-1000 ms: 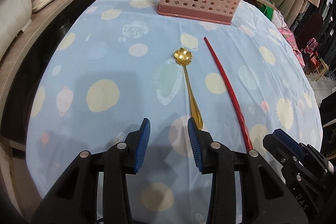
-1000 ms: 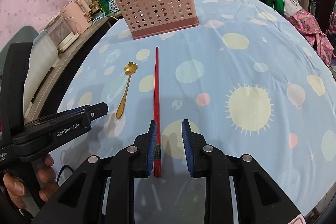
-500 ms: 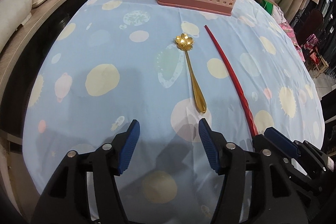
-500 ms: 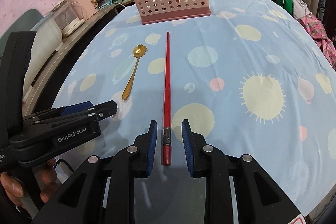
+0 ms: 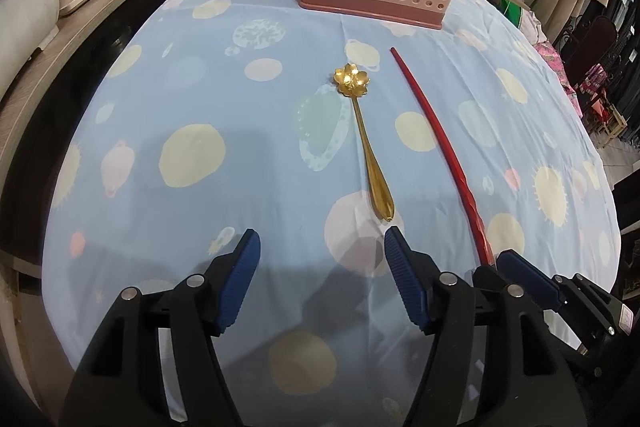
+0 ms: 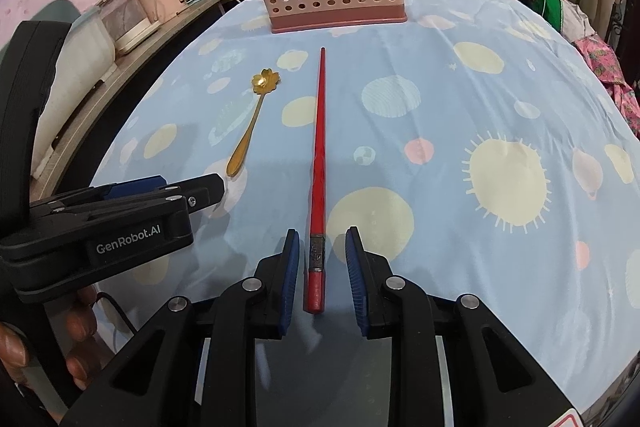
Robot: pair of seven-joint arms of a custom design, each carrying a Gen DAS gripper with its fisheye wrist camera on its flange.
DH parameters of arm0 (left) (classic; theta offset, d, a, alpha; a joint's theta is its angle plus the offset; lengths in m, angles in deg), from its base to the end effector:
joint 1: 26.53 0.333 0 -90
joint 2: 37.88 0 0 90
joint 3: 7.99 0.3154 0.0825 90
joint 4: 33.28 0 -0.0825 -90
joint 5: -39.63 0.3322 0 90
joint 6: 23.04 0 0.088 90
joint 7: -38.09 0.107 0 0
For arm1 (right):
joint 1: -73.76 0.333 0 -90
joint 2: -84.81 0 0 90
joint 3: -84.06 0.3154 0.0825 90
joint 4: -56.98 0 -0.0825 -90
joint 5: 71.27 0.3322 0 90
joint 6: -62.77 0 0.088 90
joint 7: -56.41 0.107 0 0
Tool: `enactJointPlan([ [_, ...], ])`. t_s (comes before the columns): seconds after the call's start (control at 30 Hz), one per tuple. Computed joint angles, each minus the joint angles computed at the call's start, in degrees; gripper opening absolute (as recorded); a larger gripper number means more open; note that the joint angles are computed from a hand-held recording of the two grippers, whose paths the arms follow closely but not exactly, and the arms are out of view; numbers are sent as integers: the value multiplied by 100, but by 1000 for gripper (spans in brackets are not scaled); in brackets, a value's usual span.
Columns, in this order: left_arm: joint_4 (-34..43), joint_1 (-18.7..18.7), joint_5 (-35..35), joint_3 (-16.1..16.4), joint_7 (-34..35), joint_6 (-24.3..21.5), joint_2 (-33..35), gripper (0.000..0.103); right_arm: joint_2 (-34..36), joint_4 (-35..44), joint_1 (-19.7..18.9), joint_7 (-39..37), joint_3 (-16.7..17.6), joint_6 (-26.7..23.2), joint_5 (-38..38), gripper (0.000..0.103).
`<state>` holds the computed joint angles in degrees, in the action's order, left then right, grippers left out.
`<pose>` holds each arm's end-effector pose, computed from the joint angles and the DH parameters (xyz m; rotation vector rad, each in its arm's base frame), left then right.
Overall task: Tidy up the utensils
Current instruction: 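Move both tools back down toward the last dark red chopstick and gold spoon, then grasp the gold spoon with the left tool while the right tool grasps the dark red chopstick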
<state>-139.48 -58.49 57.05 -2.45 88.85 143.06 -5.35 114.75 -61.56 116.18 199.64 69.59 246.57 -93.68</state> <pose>0.5663 -0.3105 0.3034 -1.8950 2.0571 -0.5983 0.5061 0.3257 0.2890 -1.8250 1.7706 -0.3304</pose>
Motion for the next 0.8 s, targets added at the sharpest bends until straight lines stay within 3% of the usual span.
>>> enactJointPlan([
  [0.3, 10, -4, -16, 2, 11, 3, 12, 63, 12, -50, 134, 91, -184, 30, 58, 9],
  [0.8, 560, 102, -189, -150, 229, -192, 333, 65, 52, -137, 215, 12, -335, 240, 366, 7],
])
